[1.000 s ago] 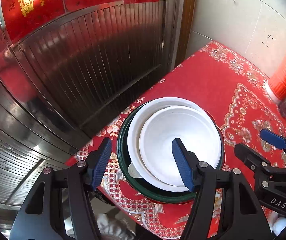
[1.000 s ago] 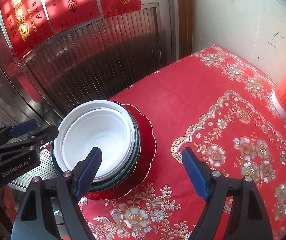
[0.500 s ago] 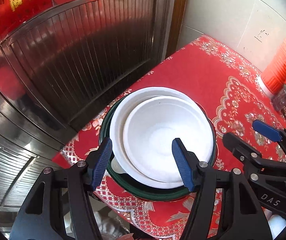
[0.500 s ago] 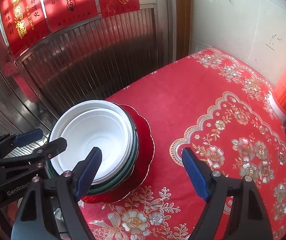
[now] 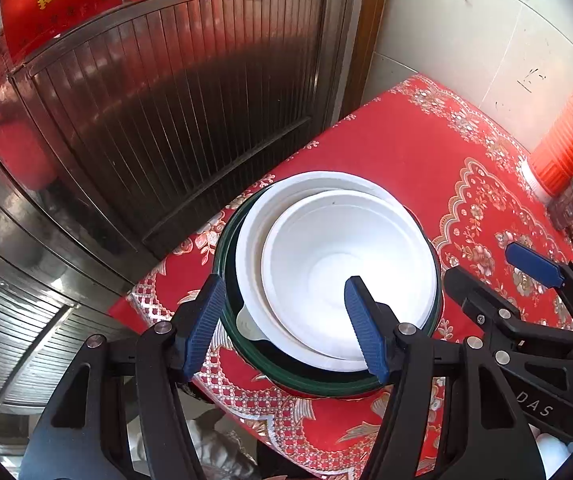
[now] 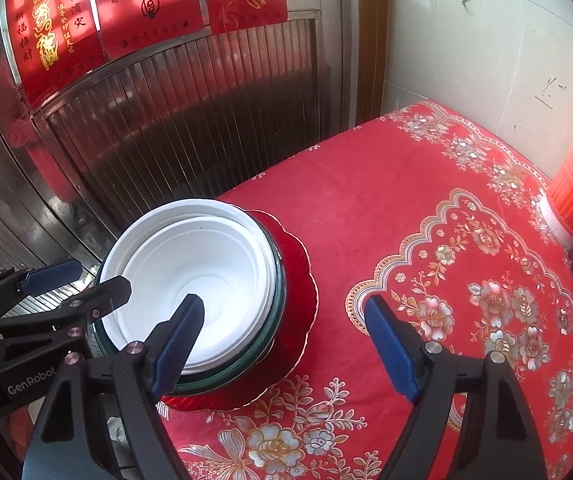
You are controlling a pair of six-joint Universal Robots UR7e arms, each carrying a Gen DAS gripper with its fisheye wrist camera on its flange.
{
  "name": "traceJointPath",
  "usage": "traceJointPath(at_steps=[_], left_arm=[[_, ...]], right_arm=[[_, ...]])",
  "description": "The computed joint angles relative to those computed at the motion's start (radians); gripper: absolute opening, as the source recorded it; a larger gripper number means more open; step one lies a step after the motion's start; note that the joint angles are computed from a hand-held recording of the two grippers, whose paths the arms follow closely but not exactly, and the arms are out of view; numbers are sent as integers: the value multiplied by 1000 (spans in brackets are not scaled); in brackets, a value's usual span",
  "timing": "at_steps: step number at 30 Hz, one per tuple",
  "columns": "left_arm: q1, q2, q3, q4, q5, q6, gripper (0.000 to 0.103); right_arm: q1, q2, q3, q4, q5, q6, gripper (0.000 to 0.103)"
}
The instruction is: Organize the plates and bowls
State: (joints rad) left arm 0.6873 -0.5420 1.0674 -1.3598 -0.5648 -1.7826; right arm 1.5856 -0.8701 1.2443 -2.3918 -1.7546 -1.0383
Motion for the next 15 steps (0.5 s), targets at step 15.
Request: traceJointPath(at_steps=[15], left_arm=[[-12, -7, 14, 9, -7, -30, 63]], right_arm=[[4, -10, 25, -4, -6, -9, 83]])
